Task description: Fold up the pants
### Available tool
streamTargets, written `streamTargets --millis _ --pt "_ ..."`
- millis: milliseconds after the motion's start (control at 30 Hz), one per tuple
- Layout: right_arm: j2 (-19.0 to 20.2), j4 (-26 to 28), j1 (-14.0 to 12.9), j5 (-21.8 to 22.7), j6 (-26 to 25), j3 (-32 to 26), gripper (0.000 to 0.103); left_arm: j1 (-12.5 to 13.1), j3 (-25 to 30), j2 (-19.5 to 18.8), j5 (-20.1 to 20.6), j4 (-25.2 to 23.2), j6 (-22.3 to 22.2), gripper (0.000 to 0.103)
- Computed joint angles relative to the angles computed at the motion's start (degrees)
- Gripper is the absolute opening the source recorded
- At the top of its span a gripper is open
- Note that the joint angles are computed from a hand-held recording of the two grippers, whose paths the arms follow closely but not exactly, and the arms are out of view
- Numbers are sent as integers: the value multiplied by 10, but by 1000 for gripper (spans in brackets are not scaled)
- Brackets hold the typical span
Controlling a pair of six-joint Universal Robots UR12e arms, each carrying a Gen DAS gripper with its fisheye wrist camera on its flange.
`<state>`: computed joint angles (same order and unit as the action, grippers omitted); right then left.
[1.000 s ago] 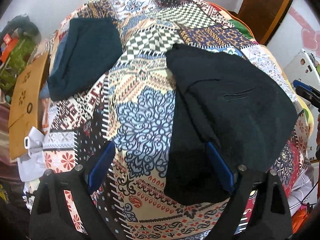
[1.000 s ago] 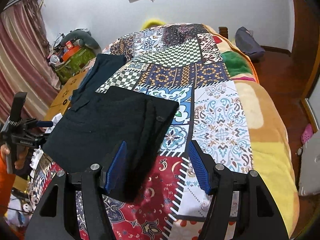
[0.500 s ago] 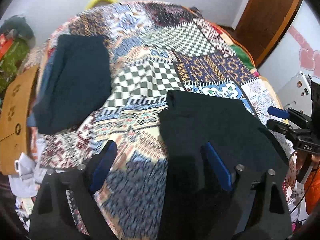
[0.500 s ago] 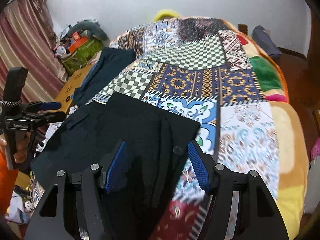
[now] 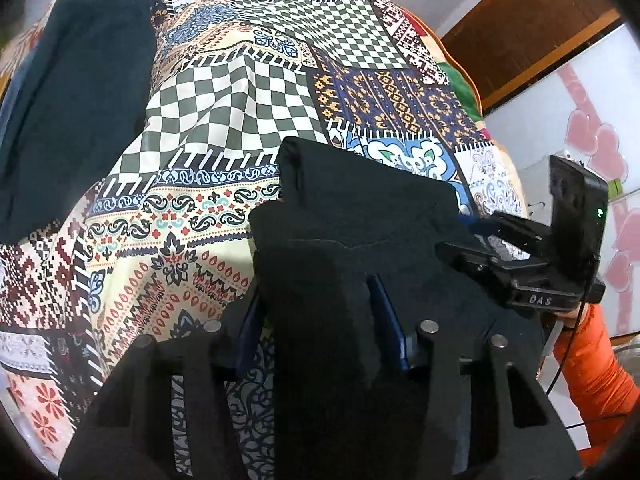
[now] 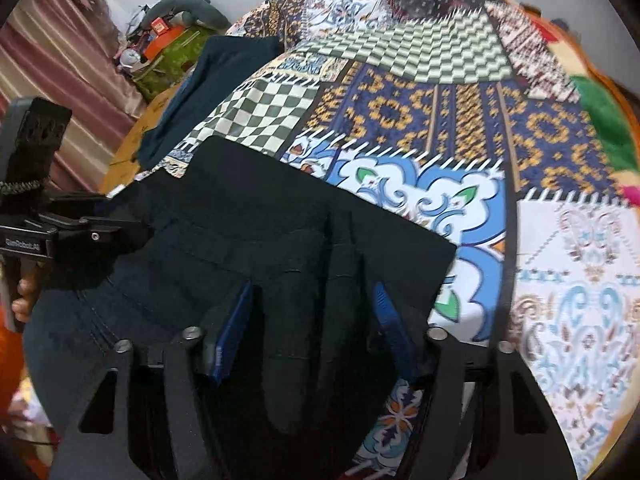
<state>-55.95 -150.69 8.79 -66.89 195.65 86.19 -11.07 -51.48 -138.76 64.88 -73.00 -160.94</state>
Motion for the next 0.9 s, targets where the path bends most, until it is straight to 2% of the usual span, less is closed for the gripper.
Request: streamTargets --millis 100,167,267,500,700,833,900 --pt "-1 -13 0 5 14 5 39 -3 -19 10 11 30 -2 47" --pt "-6 -20 5 -13 8 9 26 -6 -31 18 24 51 -1 43" --pt "-13 -35 12 -42 -8 11 20 -10 -41 28 34 73 4 39" --pt "-40 -122 21 -90 -22 40 17 -17 -81 66 41 150 50 33" --pt "-58 -193 24 -132 -11 62 15 -29 -74 73 45 204 75 31" --pt "-59 -214 21 -152 5 69 15 -41 -43 54 59 207 86 31" --pt "-55 -212 16 -146 23 70 15 -47 -11 34 78 174 89 30"
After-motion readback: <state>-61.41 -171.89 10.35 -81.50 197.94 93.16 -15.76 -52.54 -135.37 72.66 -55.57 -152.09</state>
